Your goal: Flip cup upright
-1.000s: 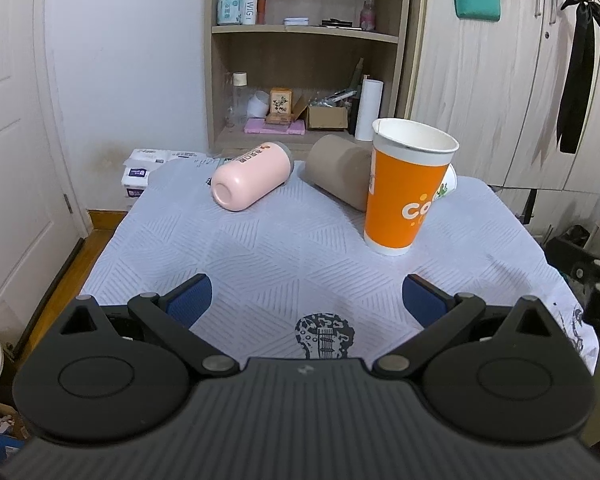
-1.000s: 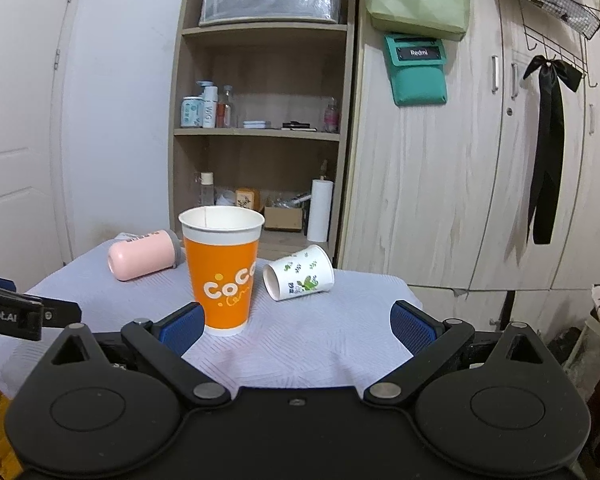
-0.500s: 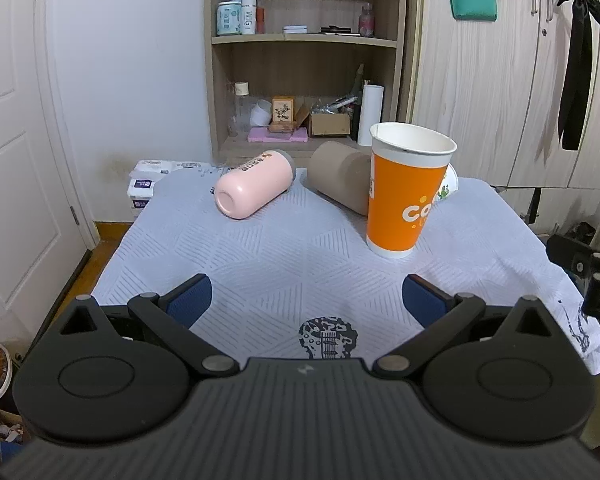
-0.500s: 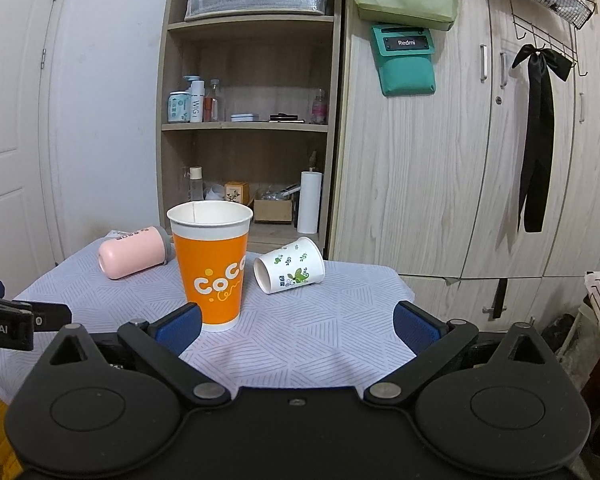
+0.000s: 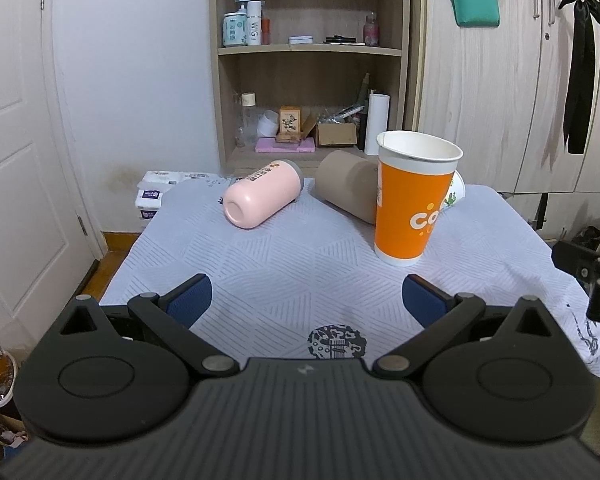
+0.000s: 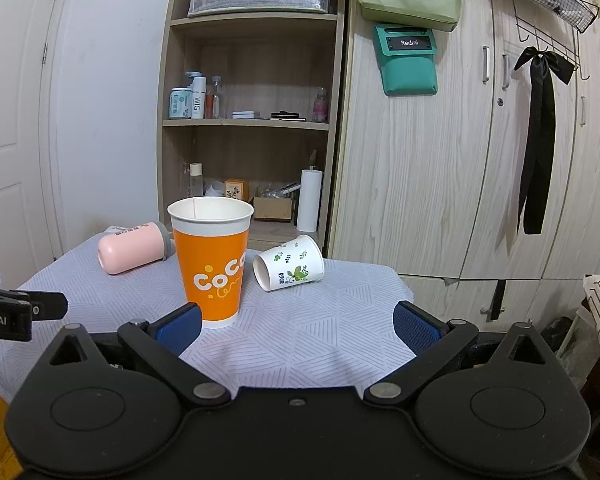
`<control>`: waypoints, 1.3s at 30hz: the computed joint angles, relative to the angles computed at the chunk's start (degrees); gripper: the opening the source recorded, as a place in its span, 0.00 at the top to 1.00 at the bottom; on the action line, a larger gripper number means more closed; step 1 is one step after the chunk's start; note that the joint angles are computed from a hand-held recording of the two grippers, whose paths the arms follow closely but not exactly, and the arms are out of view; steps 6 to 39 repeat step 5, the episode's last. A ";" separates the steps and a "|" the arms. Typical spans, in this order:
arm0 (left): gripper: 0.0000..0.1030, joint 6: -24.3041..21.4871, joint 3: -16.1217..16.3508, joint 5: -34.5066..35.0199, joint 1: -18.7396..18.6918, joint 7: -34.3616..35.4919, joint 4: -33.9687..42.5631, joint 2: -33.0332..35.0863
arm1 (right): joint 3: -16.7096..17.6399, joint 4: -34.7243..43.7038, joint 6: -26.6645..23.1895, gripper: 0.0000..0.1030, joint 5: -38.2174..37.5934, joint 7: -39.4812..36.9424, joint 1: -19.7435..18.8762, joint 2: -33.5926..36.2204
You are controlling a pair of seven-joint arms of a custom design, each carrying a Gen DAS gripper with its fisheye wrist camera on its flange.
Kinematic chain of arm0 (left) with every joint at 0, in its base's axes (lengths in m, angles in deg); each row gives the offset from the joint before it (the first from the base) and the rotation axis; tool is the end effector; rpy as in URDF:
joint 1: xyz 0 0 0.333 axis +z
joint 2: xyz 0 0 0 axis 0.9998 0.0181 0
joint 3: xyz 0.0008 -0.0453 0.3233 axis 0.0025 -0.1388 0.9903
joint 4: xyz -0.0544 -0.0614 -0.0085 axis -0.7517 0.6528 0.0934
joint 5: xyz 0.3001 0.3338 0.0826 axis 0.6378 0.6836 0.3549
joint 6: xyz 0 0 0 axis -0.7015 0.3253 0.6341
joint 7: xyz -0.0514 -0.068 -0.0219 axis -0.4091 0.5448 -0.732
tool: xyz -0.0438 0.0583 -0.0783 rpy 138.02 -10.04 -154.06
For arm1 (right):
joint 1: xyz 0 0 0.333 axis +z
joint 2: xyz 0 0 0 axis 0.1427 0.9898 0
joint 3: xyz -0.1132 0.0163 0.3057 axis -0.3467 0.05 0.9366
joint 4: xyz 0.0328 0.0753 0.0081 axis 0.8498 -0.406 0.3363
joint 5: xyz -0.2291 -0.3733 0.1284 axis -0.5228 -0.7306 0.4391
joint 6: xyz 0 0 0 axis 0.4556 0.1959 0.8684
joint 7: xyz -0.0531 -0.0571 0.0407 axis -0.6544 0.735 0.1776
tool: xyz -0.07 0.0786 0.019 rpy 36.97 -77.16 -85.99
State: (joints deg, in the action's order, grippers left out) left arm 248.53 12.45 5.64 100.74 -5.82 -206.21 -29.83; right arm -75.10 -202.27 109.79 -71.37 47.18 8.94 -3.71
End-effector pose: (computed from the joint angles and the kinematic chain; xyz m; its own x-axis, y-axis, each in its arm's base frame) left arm 0.5038 -0.2360 0.5605 0.0023 -1.0000 0.0053 -0.4808 -0.0058 -0.8768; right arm 0.4932 0.0275 0.5423 0.0943 -0.9929 0.0730 -0.3235 -0.1000 -0.9409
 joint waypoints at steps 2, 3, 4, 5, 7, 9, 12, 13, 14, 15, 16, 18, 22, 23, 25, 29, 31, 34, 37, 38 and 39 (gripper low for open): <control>0.00 -0.01 0.08 0.06 -0.06 0.05 -0.01 -0.02 | 0.00 -0.01 -0.06 0.00 0.03 -0.04 0.01 -0.04; 0.00 -0.01 0.10 0.08 -0.08 0.04 -0.01 -0.01 | -0.09 -0.01 -0.04 0.00 0.00 -0.07 0.08 -0.03; 0.00 -0.07 0.18 -0.01 -0.19 0.11 -0.01 0.00 | -0.09 -0.01 -0.04 0.00 0.01 -0.08 0.09 -0.03; 0.00 -0.11 0.40 -0.22 -0.45 0.43 -0.03 0.02 | -0.09 -0.01 -0.04 0.00 0.02 -0.10 0.09 -0.03; 0.00 -0.11 0.40 -0.22 -0.45 0.43 -0.03 0.02 | -0.09 -0.01 -0.04 0.00 0.02 -0.10 0.09 -0.03; 0.00 -0.11 0.40 -0.22 -0.45 0.43 -0.03 0.02 | -0.09 -0.01 -0.04 0.00 0.02 -0.10 0.09 -0.03; 0.00 -0.11 0.40 -0.22 -0.45 0.43 -0.03 0.02 | -0.09 -0.01 -0.04 0.00 0.02 -0.10 0.09 -0.03; 0.00 -0.11 0.40 -0.22 -0.45 0.43 -0.03 0.02 | -0.09 -0.01 -0.04 0.00 0.02 -0.10 0.09 -0.03; 0.00 -0.11 0.40 -0.22 -0.45 0.43 -0.03 0.02 | -0.09 -0.01 -0.04 0.00 0.02 -0.10 0.09 -0.03; 0.00 -0.11 0.40 -0.22 -0.45 0.43 -0.03 0.02 | -0.09 -0.01 -0.04 0.00 0.02 -0.10 0.09 -0.03; 0.00 -0.11 0.40 -0.22 -0.45 0.43 -0.03 0.02 | -0.09 -0.01 -0.04 0.00 0.02 -0.10 0.09 -0.03; 0.00 -0.11 0.40 -0.22 -0.45 0.43 -0.03 0.02 | -0.09 -0.01 -0.04 0.00 0.02 -0.10 0.09 -0.03; 0.00 -0.11 0.40 -0.22 -0.45 0.43 -0.03 0.02 | -0.09 -0.01 -0.04 0.00 0.02 -0.10 0.09 -0.03; 0.00 -0.11 0.40 -0.22 -0.45 0.43 -0.03 0.02 | -0.09 -0.01 -0.04 0.00 0.02 -0.10 0.09 -0.03; 0.00 -0.11 0.40 -0.22 -0.45 0.43 -0.03 0.02 | -0.09 -0.01 -0.04 0.00 0.02 -0.10 0.09 -0.03; 0.00 -0.11 0.40 -0.22 -0.45 0.43 -0.03 0.02 | -0.09 -0.01 -0.04 0.00 0.02 -0.10 0.09 -0.03; 0.00 -0.11 0.40 -0.22 -0.45 0.43 -0.03 0.02 | -0.09 -0.01 -0.04 0.00 0.02 -0.10 0.09 -0.03; 0.00 -0.11 0.40 -0.22 -0.45 0.43 -0.03 0.02 | -0.09 -0.01 -0.04 0.00 0.02 -0.10 0.09 -0.03; 0.00 -0.11 0.40 -0.22 -0.45 0.43 -0.03 0.02 | -0.09 -0.01 -0.04 0.00 0.02 -0.10 0.09 -0.03; 0.00 -0.11 0.40 -0.22 -0.45 0.43 -0.03 0.02 | -0.09 -0.01 -0.04 0.00 0.02 -0.10 0.09 -0.03; 0.00 -0.11 0.40 -0.22 -0.45 0.43 -0.03 0.02 | -0.09 -0.01 -0.04 0.00 0.02 -0.10 0.09 -0.03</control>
